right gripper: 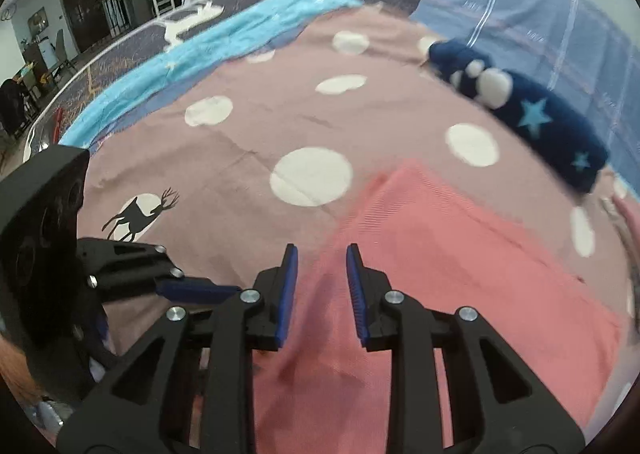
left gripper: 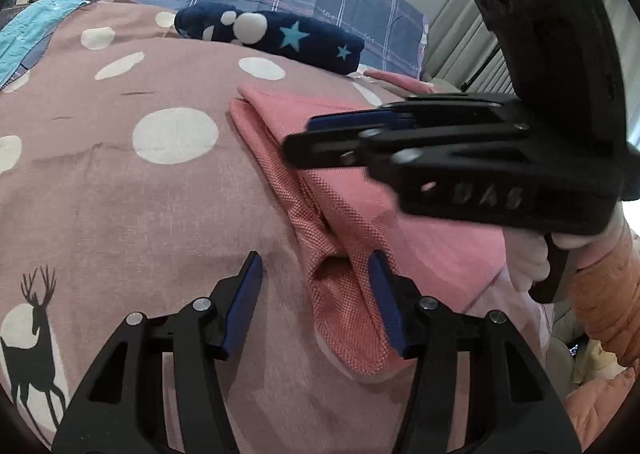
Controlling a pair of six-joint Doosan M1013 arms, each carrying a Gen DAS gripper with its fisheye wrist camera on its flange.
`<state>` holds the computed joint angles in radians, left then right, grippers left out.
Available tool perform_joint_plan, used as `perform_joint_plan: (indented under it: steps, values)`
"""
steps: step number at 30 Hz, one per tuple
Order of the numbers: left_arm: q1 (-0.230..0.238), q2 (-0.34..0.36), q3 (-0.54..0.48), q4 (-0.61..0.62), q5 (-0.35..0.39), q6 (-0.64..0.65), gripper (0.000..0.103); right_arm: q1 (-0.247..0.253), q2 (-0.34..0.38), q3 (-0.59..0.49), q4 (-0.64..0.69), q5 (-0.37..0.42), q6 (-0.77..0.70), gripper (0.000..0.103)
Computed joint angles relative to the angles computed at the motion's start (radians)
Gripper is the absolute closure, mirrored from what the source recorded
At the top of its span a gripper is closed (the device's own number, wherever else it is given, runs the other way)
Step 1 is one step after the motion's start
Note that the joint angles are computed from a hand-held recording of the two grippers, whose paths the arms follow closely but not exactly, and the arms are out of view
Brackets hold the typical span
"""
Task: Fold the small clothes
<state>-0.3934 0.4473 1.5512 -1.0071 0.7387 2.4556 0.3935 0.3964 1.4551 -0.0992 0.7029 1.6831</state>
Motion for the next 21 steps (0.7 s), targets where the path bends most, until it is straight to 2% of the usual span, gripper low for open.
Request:
perform_joint_plan:
  steps: [3, 4, 6, 7, 9, 10, 13, 16, 17, 21]
  values:
    - [0.001, 0.004, -0.006, -0.006, 0.004, -0.012, 0.048, 0.011, 0.022, -0.019, -0.070, 0.034, 0.048, 0.076]
    - [0.001, 0.004, -0.005, -0.008, 0.004, -0.012, 0.051, 0.009, 0.026, -0.021, -0.066, 0.041, 0.051, 0.076]
    - [0.002, 0.007, -0.007, -0.013, 0.008, -0.018, 0.074, 0.003, 0.035, -0.027, -0.058, 0.059, 0.059, 0.076]
    - [0.007, 0.017, -0.014, -0.026, 0.037, -0.025, 0.095, 0.000, 0.039, -0.030, -0.062, 0.065, 0.063, 0.076]
    - [0.017, 0.027, -0.013, -0.072, 0.070, -0.033, 0.096, -0.011, 0.047, -0.037, -0.038, 0.069, 0.049, 0.076]
    - [0.020, 0.027, -0.009, -0.088, 0.073, -0.032, 0.097, -0.023, 0.048, -0.036, 0.014, 0.059, 0.022, 0.077]
    - [0.021, 0.016, 0.017, -0.105, 0.057, -0.042, 0.098, -0.068, 0.049, -0.026, 0.260, 0.027, -0.115, 0.090]
    - [0.017, 0.004, 0.039, -0.110, 0.028, -0.042, 0.100, -0.124, 0.060, -0.012, 0.586, 0.051, -0.283, 0.098]
    - [0.016, 0.002, 0.041, -0.104, 0.020, -0.047, 0.100, -0.136, 0.064, -0.009, 0.640, 0.062, -0.301, 0.100]
    - [0.009, -0.014, 0.055, -0.082, -0.009, -0.047, 0.100, -0.131, 0.045, 0.011, 0.609, 0.017, -0.281, 0.102]
